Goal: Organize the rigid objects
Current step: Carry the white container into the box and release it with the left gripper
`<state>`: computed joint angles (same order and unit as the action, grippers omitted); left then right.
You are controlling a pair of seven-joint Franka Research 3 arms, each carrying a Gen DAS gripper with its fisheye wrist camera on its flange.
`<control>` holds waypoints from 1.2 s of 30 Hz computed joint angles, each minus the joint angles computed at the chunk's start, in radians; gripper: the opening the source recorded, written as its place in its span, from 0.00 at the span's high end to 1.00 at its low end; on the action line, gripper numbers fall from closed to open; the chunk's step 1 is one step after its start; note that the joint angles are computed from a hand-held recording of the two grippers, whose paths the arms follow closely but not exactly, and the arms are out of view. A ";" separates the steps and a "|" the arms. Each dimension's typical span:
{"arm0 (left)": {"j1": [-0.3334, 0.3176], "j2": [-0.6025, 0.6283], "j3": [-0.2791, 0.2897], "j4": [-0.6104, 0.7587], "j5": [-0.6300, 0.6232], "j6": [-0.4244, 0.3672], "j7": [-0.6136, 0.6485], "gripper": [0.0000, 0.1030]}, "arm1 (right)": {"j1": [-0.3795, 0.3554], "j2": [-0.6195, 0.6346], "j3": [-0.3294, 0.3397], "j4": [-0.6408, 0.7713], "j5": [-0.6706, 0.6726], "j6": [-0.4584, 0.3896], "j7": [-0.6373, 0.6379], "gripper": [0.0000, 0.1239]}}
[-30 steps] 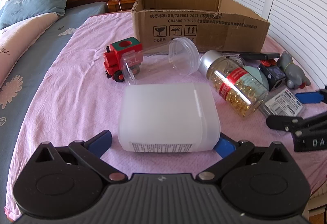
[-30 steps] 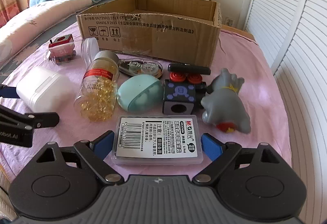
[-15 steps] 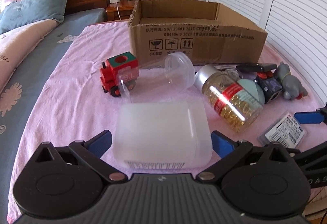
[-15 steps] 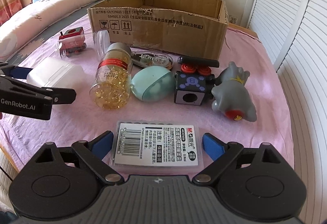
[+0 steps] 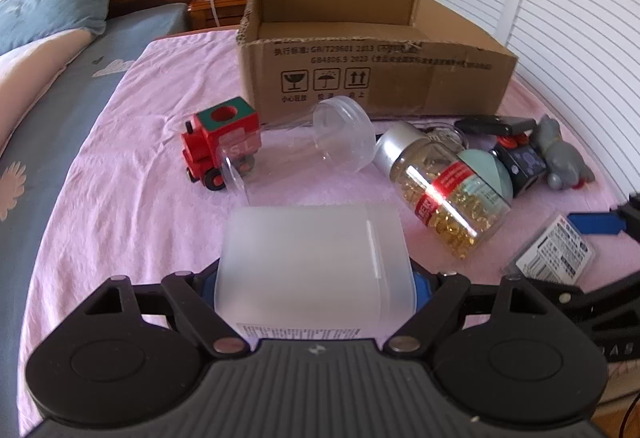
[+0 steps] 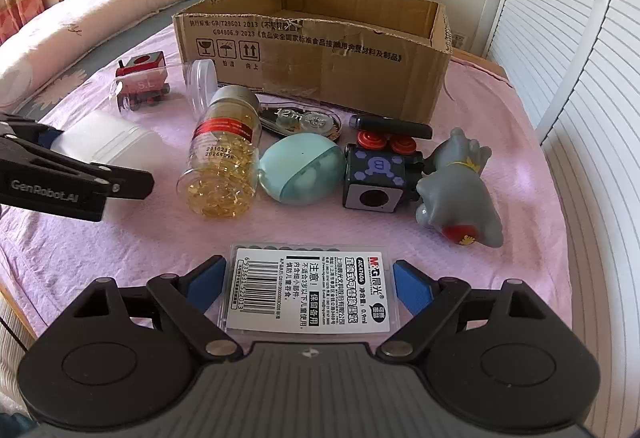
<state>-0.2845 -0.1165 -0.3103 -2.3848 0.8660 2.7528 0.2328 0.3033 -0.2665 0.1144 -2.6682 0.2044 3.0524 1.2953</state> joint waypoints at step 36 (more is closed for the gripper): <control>0.040 0.225 0.079 0.467 -0.321 0.008 0.726 0.20 | 0.062 0.034 -0.108 0.307 0.287 -0.149 -0.358 0.26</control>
<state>-0.2443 0.1088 -0.2309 -1.9177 0.5455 2.7609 0.9585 0.3658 -0.2324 0.0065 -2.3616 0.4912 2.9031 0.9377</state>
